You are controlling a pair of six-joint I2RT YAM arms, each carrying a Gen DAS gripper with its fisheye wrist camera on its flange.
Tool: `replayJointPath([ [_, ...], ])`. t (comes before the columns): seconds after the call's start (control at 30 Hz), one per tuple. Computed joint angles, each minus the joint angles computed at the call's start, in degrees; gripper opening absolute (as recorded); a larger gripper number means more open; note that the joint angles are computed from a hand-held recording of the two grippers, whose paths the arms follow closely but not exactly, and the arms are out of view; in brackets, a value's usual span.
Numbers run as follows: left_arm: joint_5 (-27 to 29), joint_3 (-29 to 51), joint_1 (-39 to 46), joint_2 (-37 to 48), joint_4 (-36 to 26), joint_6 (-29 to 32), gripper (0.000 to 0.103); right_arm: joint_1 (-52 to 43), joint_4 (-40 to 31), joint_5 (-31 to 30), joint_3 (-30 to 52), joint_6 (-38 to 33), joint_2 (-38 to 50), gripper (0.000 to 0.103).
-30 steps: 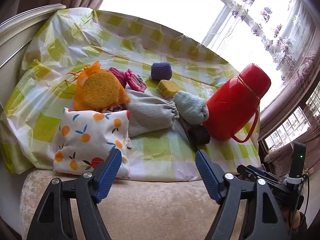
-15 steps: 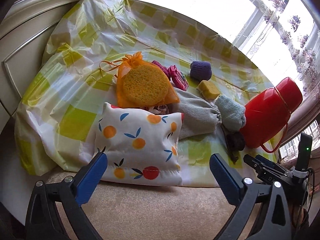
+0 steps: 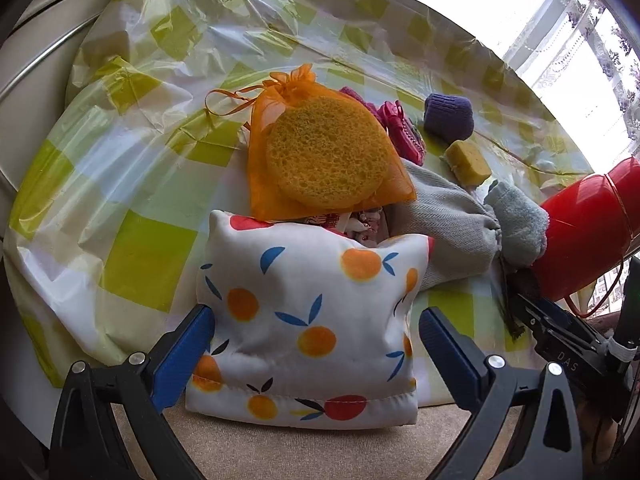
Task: Organize soft objects
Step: 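Grasp the dark brown square with the right tool while the left tool grasps the floral pouch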
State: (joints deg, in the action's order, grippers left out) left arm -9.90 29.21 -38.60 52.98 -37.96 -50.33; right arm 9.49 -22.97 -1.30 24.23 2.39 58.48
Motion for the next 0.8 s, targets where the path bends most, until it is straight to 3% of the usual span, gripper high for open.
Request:
replayJointPath([
  [0.1,-0.62,0.17,-0.23,1.70,0.71,0.78,0.094,-0.38,1.25,-0.29,0.27,0.52,1.46,0.069],
  [0.3,-2.29,-0.06,-1.99,1.76,1.35,0.87,0.077,-1.60,2.34,-1.48,0.12,1.05,2.37,0.051],
  [0.37,-3.86,0.24,-3.60,1.89,1.12,0.23,0.071,-1.96,2.70,-1.95,-0.04,0.95,2.45,0.050],
  [0.63,-7.62,0.98,-6.97,0.74,0.05,-1.60,0.064,-1.85,2.20,-2.56,-1.40,0.49,-0.68,0.036],
  [0.8,-11.65,1.92,-11.29,-1.56,-3.10,-4.66,0.064,-1.22,-0.36,-1.98,-2.92,0.80,-8.20,0.035],
])
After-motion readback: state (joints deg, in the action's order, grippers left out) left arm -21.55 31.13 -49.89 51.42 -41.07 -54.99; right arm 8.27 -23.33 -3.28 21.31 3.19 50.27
